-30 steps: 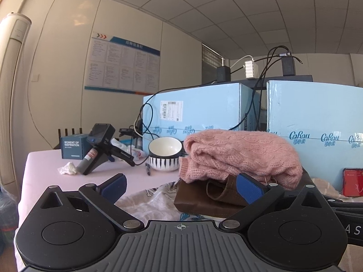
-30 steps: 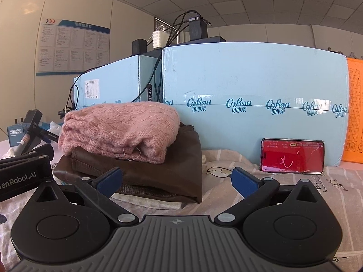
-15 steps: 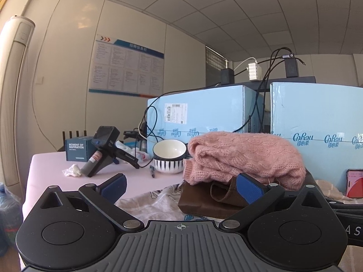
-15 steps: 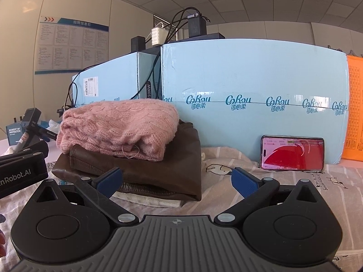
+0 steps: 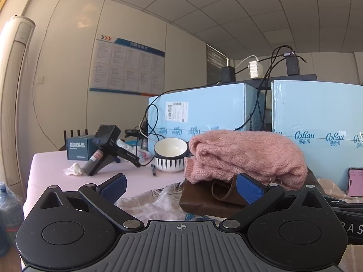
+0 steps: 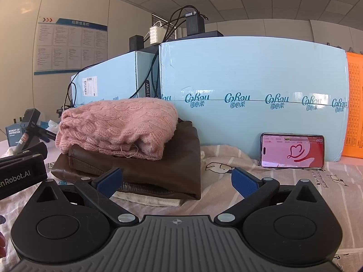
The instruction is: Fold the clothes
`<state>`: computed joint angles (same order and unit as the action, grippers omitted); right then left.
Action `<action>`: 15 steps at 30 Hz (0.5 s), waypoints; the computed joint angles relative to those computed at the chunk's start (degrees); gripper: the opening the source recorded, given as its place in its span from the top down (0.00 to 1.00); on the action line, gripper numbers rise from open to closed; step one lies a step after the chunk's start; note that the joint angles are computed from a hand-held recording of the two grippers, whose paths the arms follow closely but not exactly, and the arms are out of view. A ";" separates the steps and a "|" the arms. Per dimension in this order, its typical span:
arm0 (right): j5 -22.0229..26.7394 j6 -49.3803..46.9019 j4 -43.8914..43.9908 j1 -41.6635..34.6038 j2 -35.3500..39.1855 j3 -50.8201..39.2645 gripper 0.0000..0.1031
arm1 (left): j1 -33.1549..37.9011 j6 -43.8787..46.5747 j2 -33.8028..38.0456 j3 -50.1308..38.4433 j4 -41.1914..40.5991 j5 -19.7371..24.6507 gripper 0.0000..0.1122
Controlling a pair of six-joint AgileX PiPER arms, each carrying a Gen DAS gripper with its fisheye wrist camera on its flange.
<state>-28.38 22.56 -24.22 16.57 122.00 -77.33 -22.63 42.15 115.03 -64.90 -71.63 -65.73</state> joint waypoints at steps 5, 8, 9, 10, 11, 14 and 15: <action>0.24 0.06 0.06 0.08 0.08 -0.21 0.00 | -0.06 -0.08 0.01 0.02 0.05 -0.18 0.08; 0.30 0.17 0.01 0.10 0.13 -0.29 0.00 | 0.04 -0.02 0.03 -0.08 0.07 -0.04 0.08; 0.32 0.20 0.00 0.11 0.16 -0.31 0.00 | 0.04 0.02 0.05 -0.13 0.07 -0.04 0.08; 0.31 0.27 -0.05 0.12 0.18 -0.32 0.00 | 0.05 0.06 0.07 -0.18 0.07 -0.02 0.08; 0.30 0.30 -0.07 0.13 0.19 -0.33 0.00 | 0.05 0.08 0.08 -0.21 0.08 0.01 0.08; 0.38 0.48 -0.22 0.11 0.22 -0.38 0.00 | 0.13 0.14 0.14 -0.33 0.12 0.14 0.08; 0.39 0.58 -0.30 0.09 0.22 -0.38 0.00 | 0.12 0.13 0.12 -0.31 0.12 0.13 0.08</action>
